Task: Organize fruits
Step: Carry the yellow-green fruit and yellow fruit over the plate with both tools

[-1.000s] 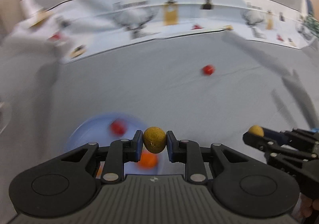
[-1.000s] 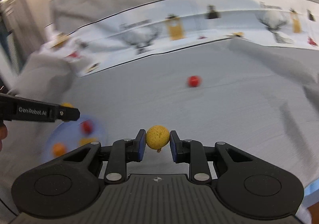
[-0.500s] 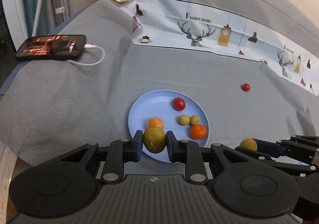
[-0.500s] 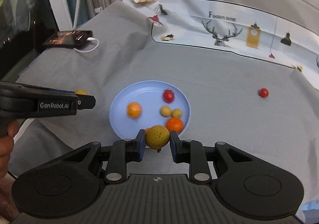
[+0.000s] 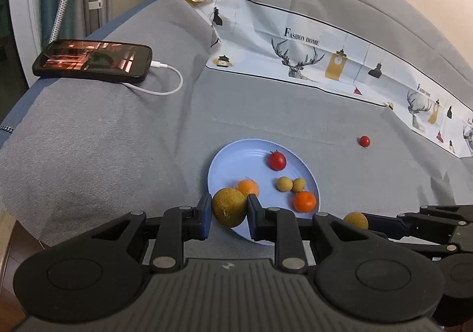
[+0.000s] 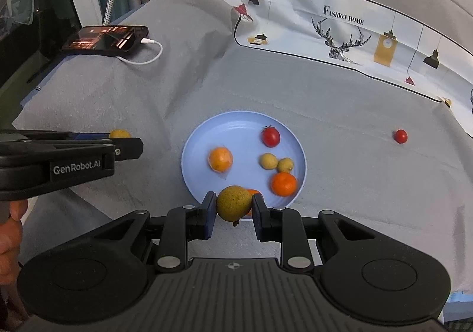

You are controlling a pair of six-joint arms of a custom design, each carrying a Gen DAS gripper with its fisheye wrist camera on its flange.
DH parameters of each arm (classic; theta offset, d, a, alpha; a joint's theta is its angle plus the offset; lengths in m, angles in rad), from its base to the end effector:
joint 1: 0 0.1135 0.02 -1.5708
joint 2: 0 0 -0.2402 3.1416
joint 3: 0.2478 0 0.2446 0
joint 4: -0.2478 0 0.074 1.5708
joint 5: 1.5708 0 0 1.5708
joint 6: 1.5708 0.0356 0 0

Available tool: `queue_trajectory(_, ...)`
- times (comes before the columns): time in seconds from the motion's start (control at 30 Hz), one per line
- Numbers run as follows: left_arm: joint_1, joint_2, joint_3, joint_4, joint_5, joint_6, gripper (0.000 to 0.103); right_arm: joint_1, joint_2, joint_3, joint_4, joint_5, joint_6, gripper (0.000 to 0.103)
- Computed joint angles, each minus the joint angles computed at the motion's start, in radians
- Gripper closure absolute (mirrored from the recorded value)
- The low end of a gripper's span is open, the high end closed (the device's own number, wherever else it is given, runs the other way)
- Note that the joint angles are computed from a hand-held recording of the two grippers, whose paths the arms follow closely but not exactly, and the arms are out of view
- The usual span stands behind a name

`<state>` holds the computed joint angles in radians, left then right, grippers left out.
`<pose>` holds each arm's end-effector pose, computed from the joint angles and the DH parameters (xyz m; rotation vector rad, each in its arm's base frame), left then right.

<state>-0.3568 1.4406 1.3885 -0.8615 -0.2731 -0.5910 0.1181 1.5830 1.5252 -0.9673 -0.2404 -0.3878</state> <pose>0.2797 -0.0940 0.3135 -0.3981 2.4067 -0.0812 0.3163 0.0461 0.3071 -0.7252 2.4594 0.2103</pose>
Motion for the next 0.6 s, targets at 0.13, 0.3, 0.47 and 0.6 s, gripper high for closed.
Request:
queue_trajectory(0.13,-0.004,0.022,0.012,0.001,0.004,0.007,0.076,-0.004,0.011,-0.001,0.001,0.004,0.004,0.076)
queue_trajectory(0.3,0.002,0.084,0.051,-0.001,0.008,0.021,0.076,-0.025,0.041,0.006,0.018,-0.002,0.008,0.076)
queue_trajectory(0.47,0.017,0.166,0.113,-0.006,0.024,0.043,0.076,-0.034,0.091,0.024,0.038,0.011,0.02,0.076)
queue_trajectory(0.6,0.032,0.226,0.154,0.004,0.039,0.071,0.076,-0.032,0.144,0.06,0.04,0.034,0.029,0.076)
